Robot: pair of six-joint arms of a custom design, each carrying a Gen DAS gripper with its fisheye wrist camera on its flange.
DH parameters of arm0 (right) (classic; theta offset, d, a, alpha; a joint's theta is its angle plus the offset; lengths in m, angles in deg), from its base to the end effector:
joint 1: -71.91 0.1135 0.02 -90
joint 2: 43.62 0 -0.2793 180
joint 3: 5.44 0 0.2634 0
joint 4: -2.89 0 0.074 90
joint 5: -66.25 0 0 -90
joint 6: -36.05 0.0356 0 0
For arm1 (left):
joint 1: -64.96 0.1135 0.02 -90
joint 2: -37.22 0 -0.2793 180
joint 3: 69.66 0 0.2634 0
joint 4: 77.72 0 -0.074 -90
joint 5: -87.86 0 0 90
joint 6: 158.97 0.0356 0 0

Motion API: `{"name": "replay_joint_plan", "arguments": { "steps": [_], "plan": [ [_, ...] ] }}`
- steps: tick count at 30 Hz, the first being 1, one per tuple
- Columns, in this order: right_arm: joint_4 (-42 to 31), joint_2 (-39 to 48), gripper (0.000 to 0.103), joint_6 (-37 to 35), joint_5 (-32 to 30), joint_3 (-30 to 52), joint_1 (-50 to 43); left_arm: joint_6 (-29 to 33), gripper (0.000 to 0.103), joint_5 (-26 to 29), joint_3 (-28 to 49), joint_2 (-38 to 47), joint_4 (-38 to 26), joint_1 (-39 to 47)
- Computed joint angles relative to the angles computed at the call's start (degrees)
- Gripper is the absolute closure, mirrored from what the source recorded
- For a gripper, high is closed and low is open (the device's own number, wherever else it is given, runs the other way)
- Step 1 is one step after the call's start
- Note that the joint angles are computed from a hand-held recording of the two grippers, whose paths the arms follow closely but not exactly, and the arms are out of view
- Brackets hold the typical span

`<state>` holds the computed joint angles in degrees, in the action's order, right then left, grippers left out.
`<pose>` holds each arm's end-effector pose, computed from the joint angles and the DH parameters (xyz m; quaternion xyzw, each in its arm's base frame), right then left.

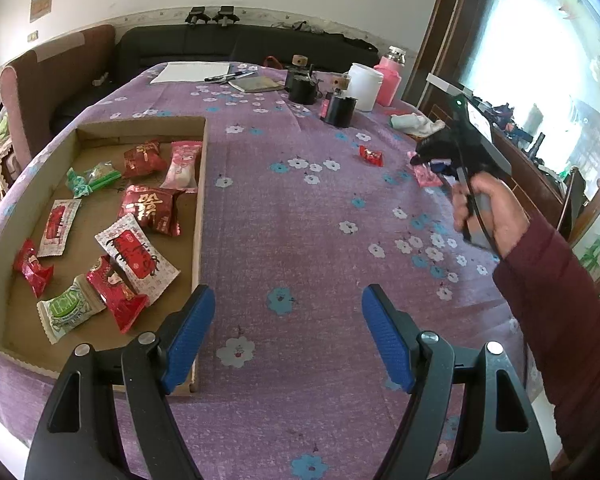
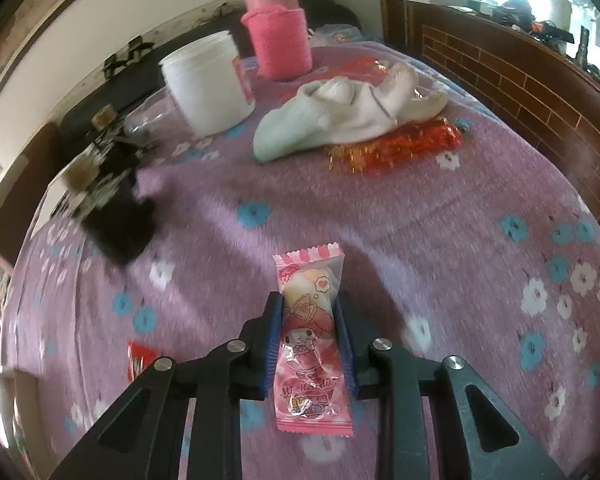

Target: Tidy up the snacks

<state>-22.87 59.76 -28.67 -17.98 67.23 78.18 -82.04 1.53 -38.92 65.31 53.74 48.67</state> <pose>0.3697 0.0370 0.1595 0.1722 0.9408 0.0319 0.2903 0.1078 -0.0339 0.1785 0.0380 0.9256 -0.1238 0.3555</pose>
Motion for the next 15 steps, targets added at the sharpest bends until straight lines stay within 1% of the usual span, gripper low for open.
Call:
{"name": "replay_joint_plan", "arguments": {
  "steps": [4, 6, 9, 11, 12, 13, 14, 15],
  "plan": [
    [0.06, -6.7, 0.076, -2.93, -3.51, -7.56, 0.03, -0.41, 0.027, 0.7, -0.13, -1.09, -0.63, -0.24],
    [-0.91, -11.74, 0.072, -3.94, -5.69, -12.36, 0.04, -0.17, 0.027, 2.43, -0.2, -0.95, -0.44, 0.97],
    [-2.36, -17.52, 0.07, -5.44, -7.15, -15.99, 0.56, -0.7, 0.027, 4.61, -0.46, -0.3, 0.29, 1.79],
    [-0.15, -21.37, 0.064, -6.01, -4.16, -17.88, 2.46, -1.72, 0.027, 3.77, -0.64, -0.25, 0.78, 0.65],
    [1.45, -22.97, 0.055, -6.8, -2.3, -18.41, 3.76, -2.22, 0.027, 2.82, -0.69, -0.72, 0.66, -0.25],
    [2.45, -23.25, 0.05, -7.44, -2.19, -18.33, 4.44, -2.62, 0.027, 2.03, -0.66, -1.11, 0.39, -0.95],
    [3.42, -22.32, 0.05, -8.35, -3.86, -17.13, 5.22, -3.09, 0.027, 0.9, -0.49, -1.45, 0.06, -1.66],
    [3.96, -20.55, 0.05, -8.97, -5.01, -15.63, 5.85, -3.13, 0.027, 0.9, -0.45, -1.82, -0.2, -1.56]
  ]
}}
